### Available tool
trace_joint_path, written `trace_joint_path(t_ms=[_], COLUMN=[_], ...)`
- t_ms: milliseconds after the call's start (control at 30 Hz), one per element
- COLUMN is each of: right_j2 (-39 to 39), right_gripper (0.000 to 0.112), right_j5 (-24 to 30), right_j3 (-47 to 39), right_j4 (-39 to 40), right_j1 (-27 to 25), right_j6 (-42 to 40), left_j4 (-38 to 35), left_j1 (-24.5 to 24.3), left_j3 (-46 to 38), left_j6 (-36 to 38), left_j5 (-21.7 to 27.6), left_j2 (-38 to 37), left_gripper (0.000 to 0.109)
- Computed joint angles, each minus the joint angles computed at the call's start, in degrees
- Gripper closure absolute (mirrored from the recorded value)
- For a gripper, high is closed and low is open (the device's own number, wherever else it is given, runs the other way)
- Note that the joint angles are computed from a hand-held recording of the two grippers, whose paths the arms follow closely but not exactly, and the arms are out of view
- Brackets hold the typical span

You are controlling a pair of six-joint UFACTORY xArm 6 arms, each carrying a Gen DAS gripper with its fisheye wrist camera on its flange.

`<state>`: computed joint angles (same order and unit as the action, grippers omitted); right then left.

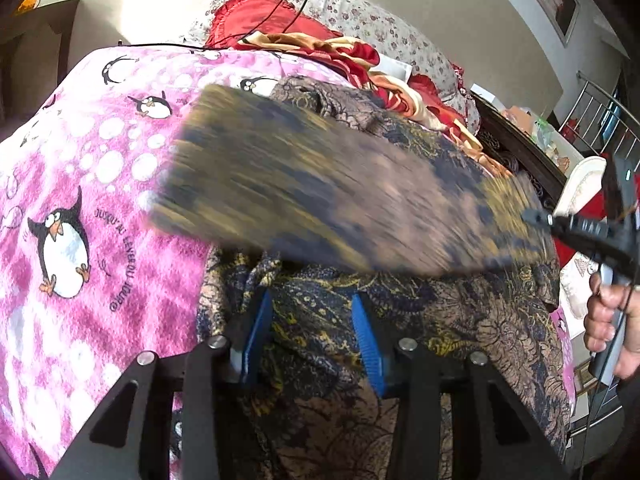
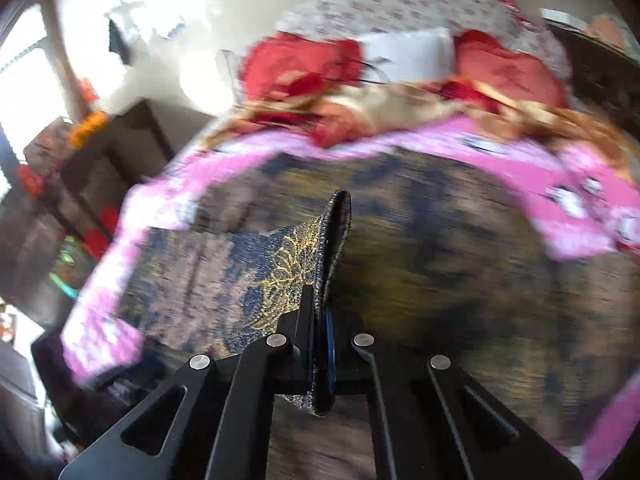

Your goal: Fold small clothes

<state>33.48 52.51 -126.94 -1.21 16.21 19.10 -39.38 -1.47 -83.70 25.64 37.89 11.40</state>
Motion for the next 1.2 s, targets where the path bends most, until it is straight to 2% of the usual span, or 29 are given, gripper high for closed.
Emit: trace_joint_path(t_ms=[133, 233, 400, 433, 567, 600, 700, 800, 867, 900, 967, 1000, 1033, 1067, 1133, 1200], right_j2=[-7.64, -10.43, -10.5, -12.4, -13.6, -14.28, -17.19, -21.43, -21.68, -21.08, -19.09, -17.98, -16.62, -15.62, -16.48, -15.73], right_gripper=[0.103, 0.103, 0.103, 0.103, 0.103, 0.102, 0.09, 0.085, 0.085, 0.085, 0.085, 0.085, 0.085, 0.087, 0.089, 0.089], right_j5=[-3.13, -5.7, -5.81, -5.87, -8.43, -8.75, -11.01, -17.72, -20.06, -20.13, -17.76, -16.61, -14.26, -13.28, -16.25, -13.64], right_j3=[12.61, 17.88, 20.03, 22.68, 25.4, 25.98, 28.64, 33.86, 34.96, 34.98, 33.68, 33.24, 32.3, 32.5, 34.79, 32.46], right_j4=[-3.44, -4.72, -3.75, -3.5, -2.22, -2.64, -6.61, -7.86, -0.36, 3.97, 5.44, 2.58, -2.32, -4.82, -5.92, -6.31], right_j1=[-3.63, -5.7, -6.51, -6.66, -7.12, -7.29, -7.82, -8.27, -7.89, -7.23, -6.07, -5.49, -5.11, -5.1, -5.13, -4.71], right_j6=[3.33, 5.13, 4.72, 4.77, 4.63, 4.86, 7.64, 8.5, 2.19, -1.89, -5.51, -4.75, -1.87, 0.47, 2.17, 0.79], left_j4=[0.29, 0.39, 0.06, 0.03, 3.96, 4.88, 3.11, 4.31, 9.81, 12.3, 19.85, 22.84, 23.43, 21.62, 19.86, 22.71], left_j1=[0.06, 0.03, 0.11, 0.15, 0.13, -0.04, -0.63, -2.57, -3.6, -3.78, -3.96, -3.76, -3.5, -3.05, -2.14, -2.17], left_j3=[-0.15, -0.17, -0.33, -0.4, -1.76, -2.26, -6.37, -14.06, -19.99, -21.79, -25.92, -27.83, -27.76, -26.17, -28.26, -28.72], left_j6=[-0.13, -0.18, 0.05, 0.04, -3.48, -4.03, -2.73, -0.77, -4.54, -6.85, -12.58, -15.0, -15.83, -14.52, -14.49, -16.15], left_j5=[0.3, 0.31, 0.63, 0.74, 1.99, 1.04, -1.28, -2.42, -1.58, -1.06, 2.77, 5.75, 6.33, 4.52, 6.81, 5.26], left_j2=[0.04, 0.04, 0.11, 0.12, -0.31, -0.7, 0.02, 4.8, 9.91, 11.72, 15.71, 17.77, 18.53, 17.91, 18.57, 18.05], left_gripper=[0.065, 0.065, 0.064, 0.064, 0.064, 0.062, 0.037, 0.028, 0.028, 0.031, 0.049, 0.067, 0.071, 0.072, 0.079, 0.08])
